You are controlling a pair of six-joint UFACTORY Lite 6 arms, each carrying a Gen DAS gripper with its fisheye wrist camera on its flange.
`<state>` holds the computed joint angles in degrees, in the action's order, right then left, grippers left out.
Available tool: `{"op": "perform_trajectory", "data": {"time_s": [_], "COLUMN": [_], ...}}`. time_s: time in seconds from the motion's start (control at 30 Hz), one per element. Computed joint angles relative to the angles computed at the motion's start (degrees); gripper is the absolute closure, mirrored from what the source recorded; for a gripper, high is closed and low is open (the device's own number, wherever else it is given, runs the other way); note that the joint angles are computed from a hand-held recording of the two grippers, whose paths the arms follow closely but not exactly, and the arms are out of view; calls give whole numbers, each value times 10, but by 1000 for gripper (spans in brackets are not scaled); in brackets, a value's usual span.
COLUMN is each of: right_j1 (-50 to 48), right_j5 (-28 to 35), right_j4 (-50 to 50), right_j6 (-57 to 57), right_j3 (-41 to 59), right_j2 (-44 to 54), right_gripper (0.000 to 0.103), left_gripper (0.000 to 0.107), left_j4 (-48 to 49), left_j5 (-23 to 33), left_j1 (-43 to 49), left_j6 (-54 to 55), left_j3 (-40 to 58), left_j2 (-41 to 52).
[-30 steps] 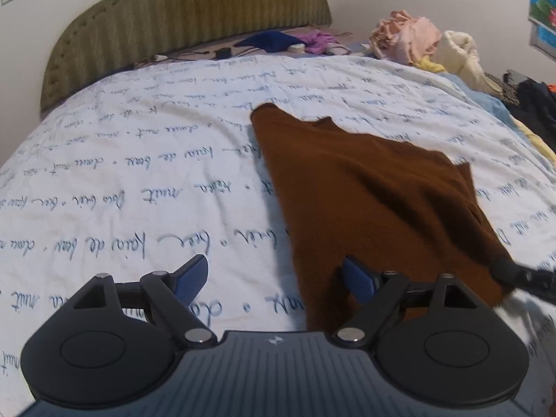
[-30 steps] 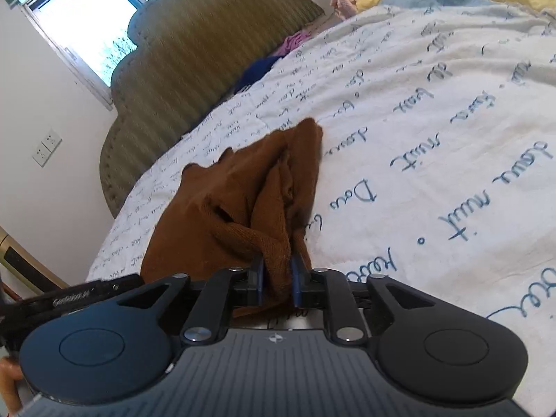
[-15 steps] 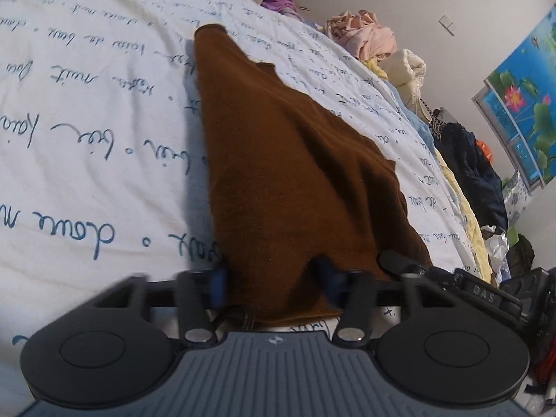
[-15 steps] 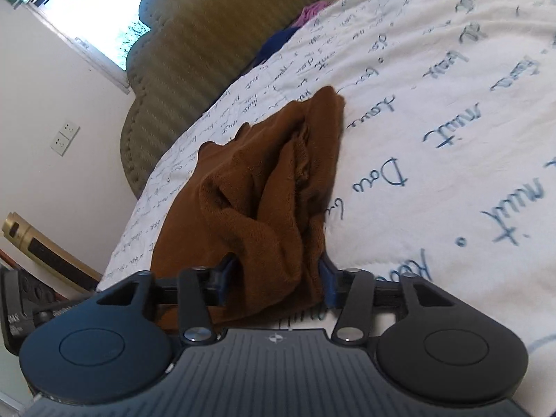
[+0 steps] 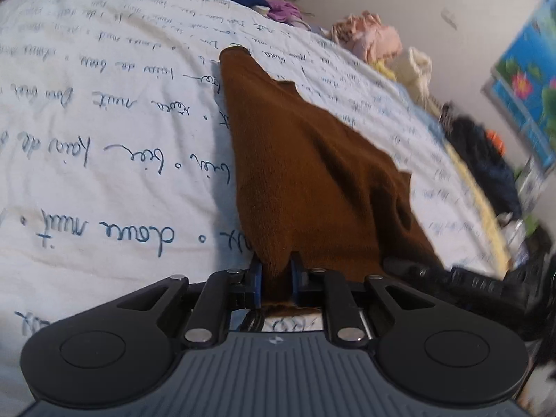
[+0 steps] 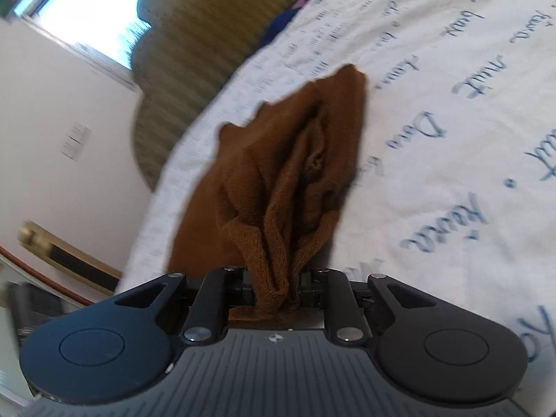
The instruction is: Fold small clothes
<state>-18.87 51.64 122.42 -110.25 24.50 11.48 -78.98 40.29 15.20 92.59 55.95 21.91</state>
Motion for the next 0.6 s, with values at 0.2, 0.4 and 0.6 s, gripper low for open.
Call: {"op": "perform_trajectory", "data": {"time_s": [0.2, 0.4, 0.6], "right_j1": [-8, -21, 12], "right_j5": [-66, -122, -152], "right_j4": [17, 48, 47], "right_j6": [-21, -57, -7], "right_j3": [-42, -5, 201], "right_j2": [-107, -172, 34], "right_gripper": [59, 55, 52], "left_gripper": [42, 26, 26], "left_j4": [3, 9, 103], "left_j5": [-20, -74, -190], "left_j1": [6, -31, -97], "left_j6": [-16, -103, -266], "left_j3": [12, 116, 220], "left_j2": [-45, 7, 86]}}
